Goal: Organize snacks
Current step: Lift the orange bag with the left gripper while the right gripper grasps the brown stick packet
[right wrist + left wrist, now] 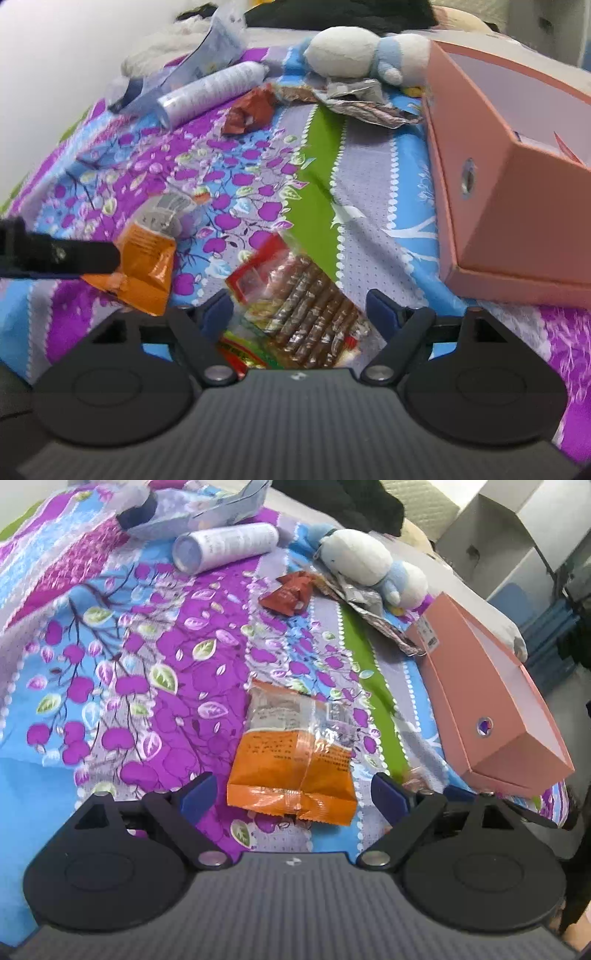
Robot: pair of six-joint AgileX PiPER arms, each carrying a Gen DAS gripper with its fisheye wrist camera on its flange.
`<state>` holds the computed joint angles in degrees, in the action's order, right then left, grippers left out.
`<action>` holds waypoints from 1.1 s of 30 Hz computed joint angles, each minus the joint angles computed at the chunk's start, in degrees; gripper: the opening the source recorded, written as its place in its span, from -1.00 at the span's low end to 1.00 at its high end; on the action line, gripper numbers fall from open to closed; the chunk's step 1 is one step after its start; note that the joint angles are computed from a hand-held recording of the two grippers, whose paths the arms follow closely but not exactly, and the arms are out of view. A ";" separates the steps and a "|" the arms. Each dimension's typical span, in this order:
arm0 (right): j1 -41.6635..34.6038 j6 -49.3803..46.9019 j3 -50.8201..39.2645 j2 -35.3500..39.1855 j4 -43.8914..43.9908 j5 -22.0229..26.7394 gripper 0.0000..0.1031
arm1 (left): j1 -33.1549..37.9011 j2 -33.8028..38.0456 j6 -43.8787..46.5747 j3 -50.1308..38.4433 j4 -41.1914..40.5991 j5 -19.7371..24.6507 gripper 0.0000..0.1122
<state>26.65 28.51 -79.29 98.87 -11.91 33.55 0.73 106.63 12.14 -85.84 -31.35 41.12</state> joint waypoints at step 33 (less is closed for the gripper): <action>-0.29 8.46 4.73 -1.92 -3.51 -4.31 0.05 | -4.85 9.68 -10.27 -11.66 12.00 1.31 0.65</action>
<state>26.36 36.97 -74.55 96.94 -15.42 29.24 -4.11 116.31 1.87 -97.50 -19.36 42.43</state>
